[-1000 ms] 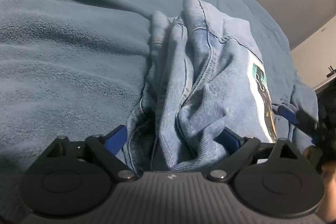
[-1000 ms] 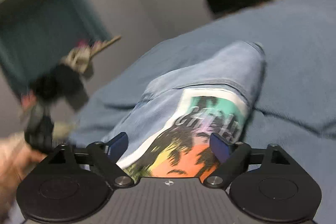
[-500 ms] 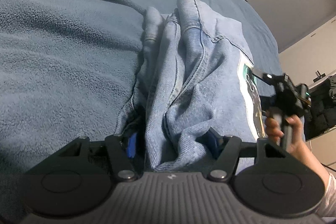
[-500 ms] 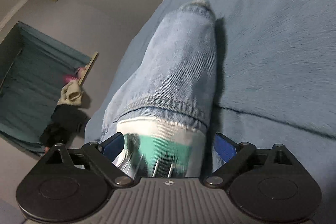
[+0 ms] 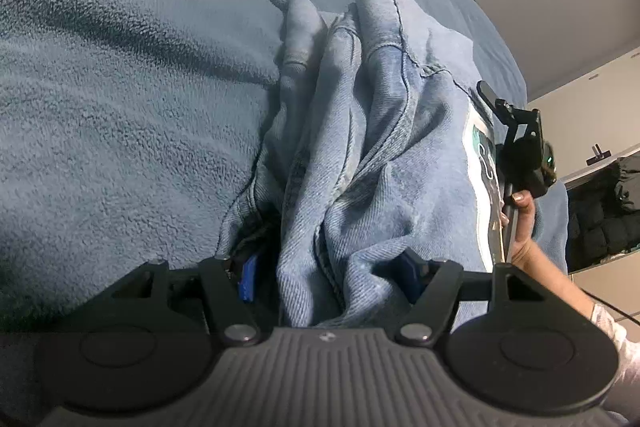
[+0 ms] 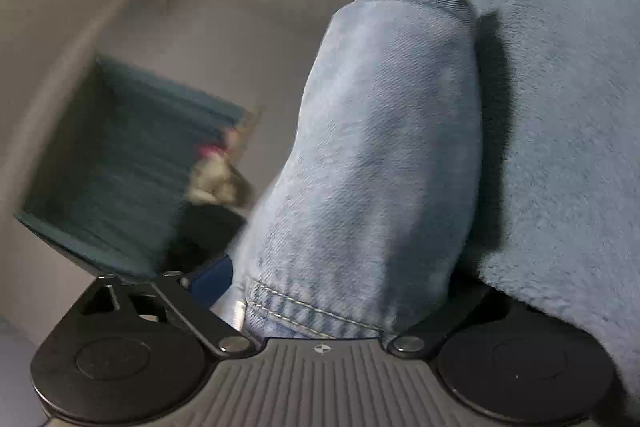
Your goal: Fold large clothes
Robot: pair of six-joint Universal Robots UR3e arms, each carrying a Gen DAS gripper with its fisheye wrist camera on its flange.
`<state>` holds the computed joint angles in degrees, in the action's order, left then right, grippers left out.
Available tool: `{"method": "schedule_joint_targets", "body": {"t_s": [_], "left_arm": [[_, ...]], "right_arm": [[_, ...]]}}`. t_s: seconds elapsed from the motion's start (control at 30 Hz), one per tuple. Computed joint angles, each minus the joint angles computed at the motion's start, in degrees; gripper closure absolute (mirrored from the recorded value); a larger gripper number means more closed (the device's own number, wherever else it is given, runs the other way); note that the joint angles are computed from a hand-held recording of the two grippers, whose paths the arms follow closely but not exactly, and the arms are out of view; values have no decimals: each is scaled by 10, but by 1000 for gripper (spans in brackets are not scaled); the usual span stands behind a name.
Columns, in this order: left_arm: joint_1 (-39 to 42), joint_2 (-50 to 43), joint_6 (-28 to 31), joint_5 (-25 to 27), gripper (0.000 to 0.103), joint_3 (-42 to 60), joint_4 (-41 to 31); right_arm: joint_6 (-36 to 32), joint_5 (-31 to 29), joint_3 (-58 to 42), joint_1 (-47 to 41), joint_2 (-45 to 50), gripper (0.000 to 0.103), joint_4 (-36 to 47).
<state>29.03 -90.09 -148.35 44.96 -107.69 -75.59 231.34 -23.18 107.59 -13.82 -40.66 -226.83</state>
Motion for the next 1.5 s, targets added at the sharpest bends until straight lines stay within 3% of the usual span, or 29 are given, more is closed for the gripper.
{"method": "schedule_joint_targets", "body": {"t_s": [0.03, 0.07, 0.2, 0.33, 0.47, 0.63, 0.73, 0.8, 0.83, 0.9, 0.93, 1.0, 1.1, 1.17, 1.23, 1.4, 1.47, 1.5], "left_arm": [[-1, 0, -1, 1, 37, -1, 2], [1, -3, 2, 1, 37, -1, 3], [0, -2, 3, 0, 38, 0, -1], [-13, 12, -11, -22, 45, -21, 16], [-69, -11, -83, -33, 45, -33, 122], [-190, -143, -229, -83, 50, 13, 341], [-268, -225, -283, -58, 50, 92, 422], [-304, -267, -303, -28, 49, 125, 473], [-315, -281, -314, -14, 49, 130, 500], [-315, -308, -343, -30, 49, 124, 557], [-306, -316, -350, -49, 46, 117, 574], [-299, -324, -343, -61, 44, 113, 576], [-283, -328, -331, -77, 44, 95, 585], [-286, -335, -338, -74, 44, 108, 585], [-289, -331, -332, -64, 44, 104, 590], [-305, -328, -360, -50, 44, 80, 636], [-302, -329, -359, -55, 44, 74, 642], [-302, -331, -357, -57, 44, 75, 643]], "right_arm": [[80, 2, -21, -5, 36, 22, -75], [117, -2, -26, -8, 52, 27, -110], [13, -111, 38, 42, -32, 52, -44], [-90, -237, 73, 98, -158, 60, 78], [-176, -261, 72, 95, -237, 61, 161], [-249, -211, 26, 3, -312, 65, 274], [-297, -117, -54, -76, -322, 65, 387], [-367, -158, -127, -83, -296, 61, 497], [-383, -190, -158, -80, -283, 52, 557], [-386, -275, -208, -77, -246, 51, 652], [-381, -312, -223, -70, -232, 43, 671], [-354, -336, -212, -67, -219, 33, 640], [-338, -303, -120, -87, -243, 16, 545], [-348, -294, -37, -110, -278, 17, 480], [-324, -309, -19, -109, -280, 17, 432], [-241, -296, -84, -108, -239, 18, 466], [-220, -293, -135, -94, -214, 24, 511], [-208, -294, -166, -87, -192, 37, 520]]}}
